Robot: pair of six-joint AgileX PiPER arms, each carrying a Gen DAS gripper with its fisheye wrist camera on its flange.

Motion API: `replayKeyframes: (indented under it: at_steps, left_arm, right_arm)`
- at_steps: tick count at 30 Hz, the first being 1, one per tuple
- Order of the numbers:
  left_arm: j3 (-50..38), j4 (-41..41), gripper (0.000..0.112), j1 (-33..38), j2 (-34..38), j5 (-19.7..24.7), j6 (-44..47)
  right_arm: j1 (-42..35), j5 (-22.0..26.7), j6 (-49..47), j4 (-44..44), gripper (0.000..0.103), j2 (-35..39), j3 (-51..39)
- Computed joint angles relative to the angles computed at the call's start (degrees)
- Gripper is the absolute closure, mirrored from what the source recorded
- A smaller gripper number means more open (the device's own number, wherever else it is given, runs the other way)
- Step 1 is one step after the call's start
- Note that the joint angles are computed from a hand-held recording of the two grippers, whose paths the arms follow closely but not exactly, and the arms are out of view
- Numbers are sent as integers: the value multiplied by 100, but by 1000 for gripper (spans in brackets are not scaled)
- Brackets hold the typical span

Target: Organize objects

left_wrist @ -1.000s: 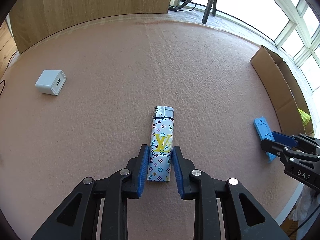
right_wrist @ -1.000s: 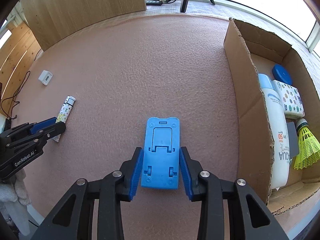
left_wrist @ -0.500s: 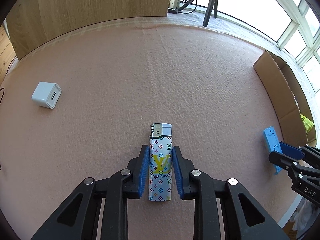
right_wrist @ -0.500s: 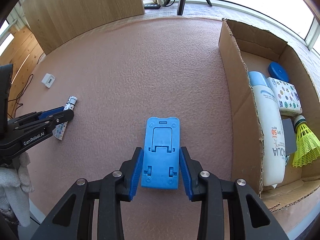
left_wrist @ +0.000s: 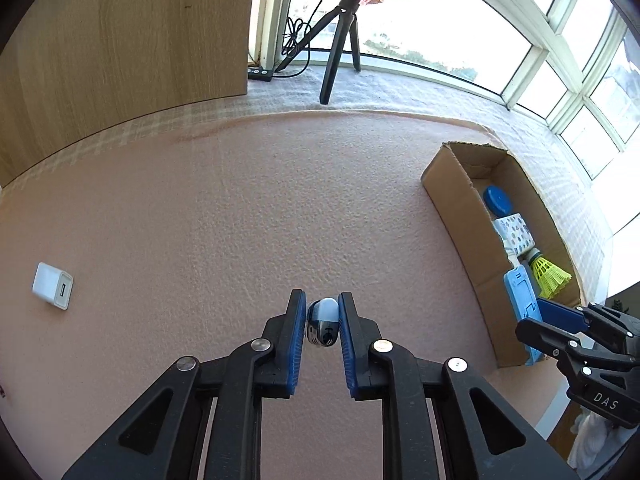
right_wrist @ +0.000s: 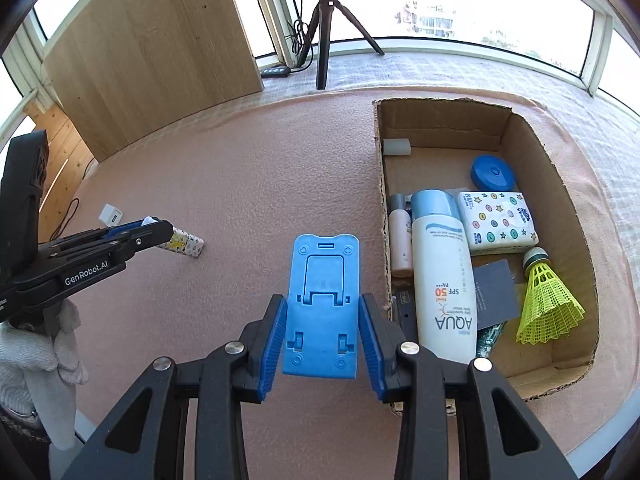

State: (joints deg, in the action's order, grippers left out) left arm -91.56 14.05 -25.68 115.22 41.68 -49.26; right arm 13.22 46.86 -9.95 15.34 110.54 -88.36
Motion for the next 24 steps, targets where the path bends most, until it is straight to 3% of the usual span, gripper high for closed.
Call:
replayKeyframes:
  at_steps: [1,4,7,10,12,14,16,18,20,21,24]
  left_arm:
    - [-349,-36,95,-43,148,155,120]
    - [-1522,-282,110,-8,776,582,607]
    - [-2743,-541,111,83,1448,1062,990]
    - [-3747,-533,111,14,1909,1569,1202]
    - [-4259,-952,111,93,2193,1859,1772]
    - [-4644,-1133,101,117,2484,2341,2237]
    - [-4784,-1097,99,105,2689,2709,2569]
    - [-4266,-1134,91,152,2557,2516,2683]
    - [-3781,-1201,58,210,2381,2250,2741]
    - [-3495,-1292,52,258,2255,2058,2809]
    - [-2934,-1577,48,369,1990,1675,3061]
  right_arm:
    - [-76,8,-46,30,70,-30,-9]
    - [-295,62,-101,19,70,-18,-133]
    - [-492,109,-190,84,70,7,-187]
    - [-715,119,-298,193,70,-20,-164]
    - [-861,151,-360,296,70,-25,-170]
    - [-997,234,-466,434,70,-23,-196]
    - [-1065,229,-532,462,70,-92,-123]
    - [-1110,221,-580,495,70,-130,-81]
    - [-1145,238,-596,541,70,-130,-80]
    - [-1149,233,-590,547,70,-124,-84]
    - [-1138,245,-555,553,70,-66,-141]
